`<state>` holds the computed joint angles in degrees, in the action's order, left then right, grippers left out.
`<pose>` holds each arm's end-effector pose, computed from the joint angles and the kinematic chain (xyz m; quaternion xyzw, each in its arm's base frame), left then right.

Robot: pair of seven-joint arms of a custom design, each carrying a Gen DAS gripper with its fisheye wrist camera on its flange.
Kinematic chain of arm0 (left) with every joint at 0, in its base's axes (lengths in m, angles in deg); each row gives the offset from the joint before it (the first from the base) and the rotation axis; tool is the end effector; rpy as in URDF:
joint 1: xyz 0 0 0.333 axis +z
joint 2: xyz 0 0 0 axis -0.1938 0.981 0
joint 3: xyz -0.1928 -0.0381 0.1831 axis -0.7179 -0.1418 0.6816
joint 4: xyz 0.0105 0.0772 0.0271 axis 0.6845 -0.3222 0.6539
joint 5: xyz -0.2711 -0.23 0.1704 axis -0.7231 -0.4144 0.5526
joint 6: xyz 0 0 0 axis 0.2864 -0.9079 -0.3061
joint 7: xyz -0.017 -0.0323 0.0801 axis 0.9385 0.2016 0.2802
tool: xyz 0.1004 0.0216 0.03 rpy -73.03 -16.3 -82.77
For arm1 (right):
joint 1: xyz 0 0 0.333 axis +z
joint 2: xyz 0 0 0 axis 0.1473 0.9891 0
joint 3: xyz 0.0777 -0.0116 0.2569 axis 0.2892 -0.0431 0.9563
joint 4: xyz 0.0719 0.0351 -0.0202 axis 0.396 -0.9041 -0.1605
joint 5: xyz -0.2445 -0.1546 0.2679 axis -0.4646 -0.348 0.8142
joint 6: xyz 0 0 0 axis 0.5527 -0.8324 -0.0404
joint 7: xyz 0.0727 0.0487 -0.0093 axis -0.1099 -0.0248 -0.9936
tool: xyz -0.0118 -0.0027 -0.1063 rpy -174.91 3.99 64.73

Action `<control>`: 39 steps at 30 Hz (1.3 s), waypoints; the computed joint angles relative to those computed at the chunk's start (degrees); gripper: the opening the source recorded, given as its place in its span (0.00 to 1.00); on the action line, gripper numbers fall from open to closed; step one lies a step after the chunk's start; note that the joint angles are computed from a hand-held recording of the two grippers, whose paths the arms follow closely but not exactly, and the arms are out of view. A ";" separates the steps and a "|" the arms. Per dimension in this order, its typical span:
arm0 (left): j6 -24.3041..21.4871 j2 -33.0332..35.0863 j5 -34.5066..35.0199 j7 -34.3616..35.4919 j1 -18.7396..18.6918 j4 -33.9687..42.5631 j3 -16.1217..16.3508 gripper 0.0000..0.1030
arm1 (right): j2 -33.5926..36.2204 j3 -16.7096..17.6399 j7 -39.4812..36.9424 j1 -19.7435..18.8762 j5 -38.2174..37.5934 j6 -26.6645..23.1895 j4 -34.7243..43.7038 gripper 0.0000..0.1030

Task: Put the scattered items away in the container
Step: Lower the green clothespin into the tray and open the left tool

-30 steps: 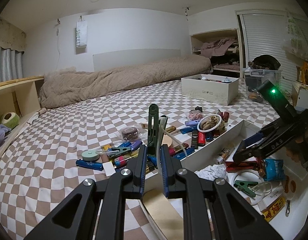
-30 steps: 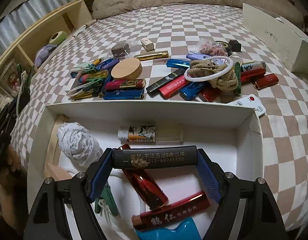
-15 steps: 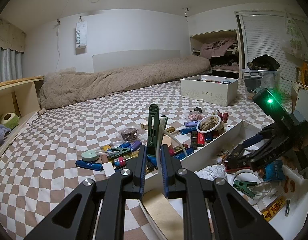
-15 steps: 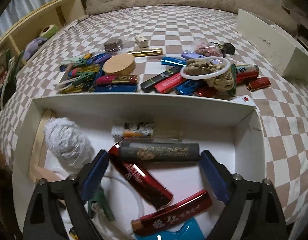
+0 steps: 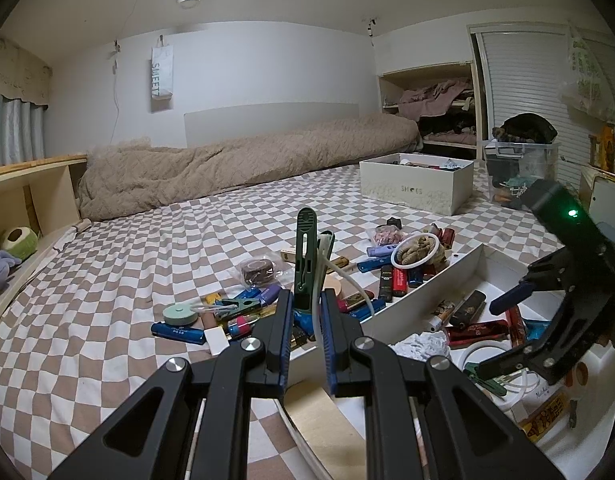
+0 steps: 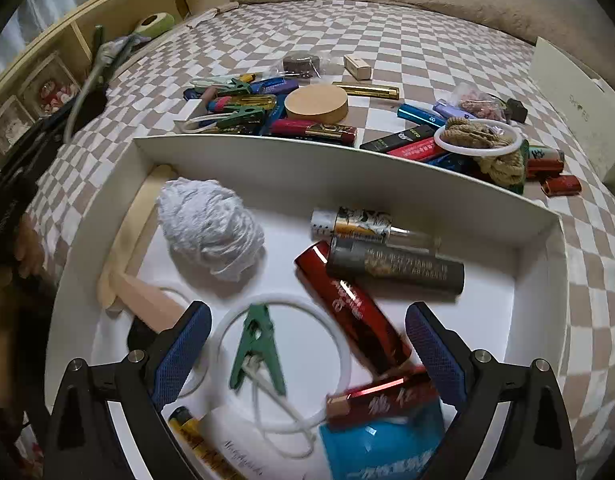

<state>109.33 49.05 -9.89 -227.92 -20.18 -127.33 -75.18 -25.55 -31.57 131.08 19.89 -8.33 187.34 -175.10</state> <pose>0.5809 -0.1663 0.4880 -0.3124 0.7722 -0.4910 0.2550 0.5350 0.1244 0.4510 -0.6881 0.6835 -0.1148 0.2147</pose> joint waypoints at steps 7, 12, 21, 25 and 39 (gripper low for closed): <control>-0.03 0.08 0.55 -1.16 -0.01 0.26 -0.04 0.14 | 3.24 -0.55 -10.29 1.30 8.51 -2.84 3.79 0.95; -0.07 0.37 0.89 -1.06 0.02 0.30 -0.16 0.14 | 3.23 0.10 -15.51 2.23 11.29 -3.55 4.21 0.95; -5.30 -1.53 3.61 -8.56 0.59 -1.34 0.41 0.14 | -3.22 -0.39 -13.26 2.01 13.59 0.08 -1.75 0.95; -7.99 -3.34 3.74 -11.54 0.21 -2.88 1.15 0.14 | -6.94 -0.65 -10.62 1.71 12.29 1.92 -5.21 0.95; -9.71 -9.25 24.55 -31.28 -3.50 -10.75 1.93 0.14 | -15.86 -2.71 -6.92 2.31 12.62 5.18 -14.59 0.95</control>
